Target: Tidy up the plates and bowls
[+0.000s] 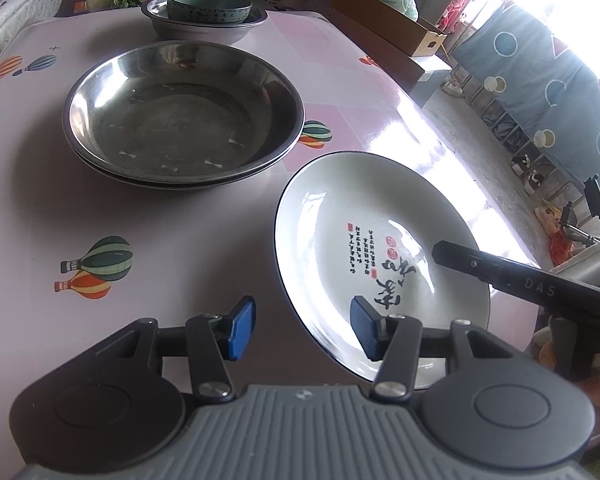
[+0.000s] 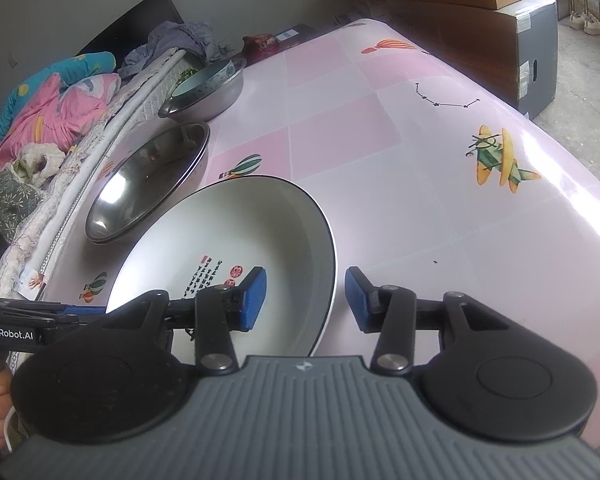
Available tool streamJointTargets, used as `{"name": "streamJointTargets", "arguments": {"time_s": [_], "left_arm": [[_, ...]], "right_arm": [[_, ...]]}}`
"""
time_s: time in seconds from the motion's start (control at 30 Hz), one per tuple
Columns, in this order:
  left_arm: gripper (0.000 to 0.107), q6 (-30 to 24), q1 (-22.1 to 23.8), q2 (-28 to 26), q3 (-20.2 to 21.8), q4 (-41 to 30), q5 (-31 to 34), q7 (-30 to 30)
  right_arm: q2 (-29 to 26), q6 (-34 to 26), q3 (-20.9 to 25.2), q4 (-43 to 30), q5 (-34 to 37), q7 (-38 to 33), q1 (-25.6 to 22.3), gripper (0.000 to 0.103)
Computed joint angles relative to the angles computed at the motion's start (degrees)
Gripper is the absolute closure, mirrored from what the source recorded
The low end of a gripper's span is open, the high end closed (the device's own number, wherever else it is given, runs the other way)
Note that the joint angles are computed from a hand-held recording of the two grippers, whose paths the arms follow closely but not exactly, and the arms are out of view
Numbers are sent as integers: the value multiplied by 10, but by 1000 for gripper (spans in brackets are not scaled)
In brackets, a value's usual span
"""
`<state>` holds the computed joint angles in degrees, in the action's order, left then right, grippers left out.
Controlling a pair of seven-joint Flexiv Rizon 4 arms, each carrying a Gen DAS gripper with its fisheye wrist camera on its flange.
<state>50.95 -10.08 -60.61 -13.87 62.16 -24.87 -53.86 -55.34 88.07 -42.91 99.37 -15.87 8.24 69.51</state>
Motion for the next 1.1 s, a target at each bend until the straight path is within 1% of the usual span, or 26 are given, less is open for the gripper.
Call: {"name": "streamJointTargets", "arguments": {"time_s": [0.23, 0.4, 0.6, 0.77, 0.87, 0.93, 1.03, 1.1], "left_arm": [[56, -8, -5, -14, 0, -25, 2, -5], [71, -19, -1, -22, -11, -35, -10, -4], [71, -11, 1, -14, -13, -18, -16, 3], [70, -38, 9, -1, -18, -1, -20, 20], [70, -42, 12, 1, -19, 3, -25, 33], [70, -45, 11, -4, -17, -5, -27, 34], [71, -16, 0, -6, -5, -9, -14, 42], [71, 2, -11, -10, 11, -16, 7, 43]], "right_arm": [[-2, 8, 7, -6, 1, -11, -4, 59], [0, -3, 8, -9, -4, -14, -2, 58], [-1, -5, 6, -8, -11, -10, -1, 59], [-1, -14, 3, -10, -19, -9, -4, 59], [-3, -10, 2, -11, -22, -7, -9, 62], [0, -22, 5, -13, -30, -14, -11, 65], [7, -36, 6, -8, -48, -14, -7, 66], [12, -43, 7, -3, -58, -7, -4, 66]]}}
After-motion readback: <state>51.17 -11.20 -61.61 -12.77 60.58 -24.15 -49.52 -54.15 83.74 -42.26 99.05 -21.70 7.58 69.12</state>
